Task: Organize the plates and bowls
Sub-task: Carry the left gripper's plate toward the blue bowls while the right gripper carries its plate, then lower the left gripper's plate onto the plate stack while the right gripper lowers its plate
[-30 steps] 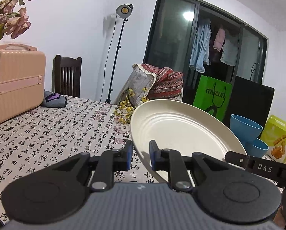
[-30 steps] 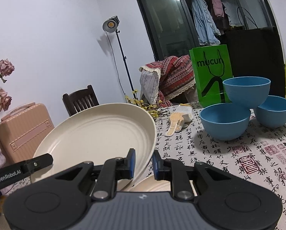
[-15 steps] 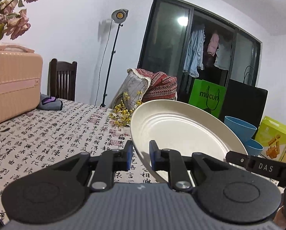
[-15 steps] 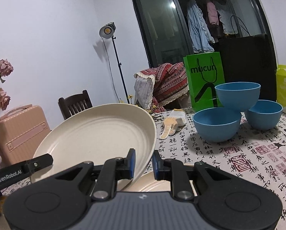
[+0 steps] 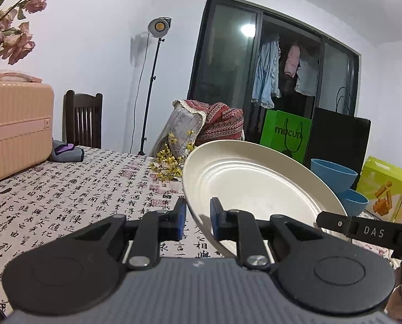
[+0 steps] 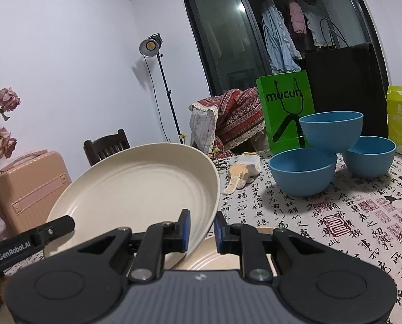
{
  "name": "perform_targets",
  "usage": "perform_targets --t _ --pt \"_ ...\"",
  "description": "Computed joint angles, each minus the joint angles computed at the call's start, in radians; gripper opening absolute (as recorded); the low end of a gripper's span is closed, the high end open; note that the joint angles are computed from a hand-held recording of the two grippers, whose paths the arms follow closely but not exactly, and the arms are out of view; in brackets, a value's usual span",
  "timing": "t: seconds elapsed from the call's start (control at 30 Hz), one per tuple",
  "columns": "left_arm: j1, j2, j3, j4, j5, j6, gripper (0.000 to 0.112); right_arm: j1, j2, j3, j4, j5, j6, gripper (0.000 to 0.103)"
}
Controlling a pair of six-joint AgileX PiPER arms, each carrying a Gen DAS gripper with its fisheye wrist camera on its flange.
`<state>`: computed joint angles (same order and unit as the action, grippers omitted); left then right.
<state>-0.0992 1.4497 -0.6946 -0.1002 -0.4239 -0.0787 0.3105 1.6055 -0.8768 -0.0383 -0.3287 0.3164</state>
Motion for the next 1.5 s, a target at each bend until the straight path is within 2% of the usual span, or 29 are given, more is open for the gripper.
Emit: perform_targets --t 0.17,0.33,0.53,0.63,0.77,0.9,1.03,1.13,1.3,1.5 --pt "0.015 0.025 -0.041 0.061 0.042 -0.024 0.018 0.002 0.016 -0.022 0.044 0.019 -0.025 0.018" --pt "0.039 0.039 -0.078 0.233 0.086 -0.144 0.019 0.012 0.020 -0.041 0.167 0.055 -0.115 0.018" --pt "0.043 0.050 -0.073 0.327 0.057 -0.198 0.019 0.015 0.004 -0.026 0.257 0.055 -0.176 0.018" --pt "0.025 0.057 -0.063 0.285 0.038 -0.160 0.020 0.003 0.001 -0.021 0.240 0.053 -0.164 0.018" --pt "0.000 0.058 -0.052 0.200 0.022 -0.120 0.020 -0.020 -0.002 -0.021 0.146 0.069 -0.097 0.018" --pt "-0.032 0.051 -0.033 0.076 0.010 -0.043 0.020 -0.061 -0.009 -0.020 -0.108 0.085 0.107 0.018" --pt "-0.067 0.035 -0.008 -0.051 -0.006 0.071 0.020 -0.097 -0.008 -0.005 -0.326 0.056 0.311 0.018" --pt "-0.090 0.021 0.009 -0.124 -0.011 0.135 0.020 -0.110 -0.012 0.019 -0.384 0.023 0.370 0.018" --pt "-0.110 0.017 0.030 -0.150 -0.017 0.155 0.020 -0.137 -0.023 0.057 -0.473 -0.009 0.441 0.018" --pt "-0.131 0.024 0.047 -0.162 -0.039 0.176 0.020 -0.154 -0.034 0.096 -0.452 -0.039 0.415 0.018"
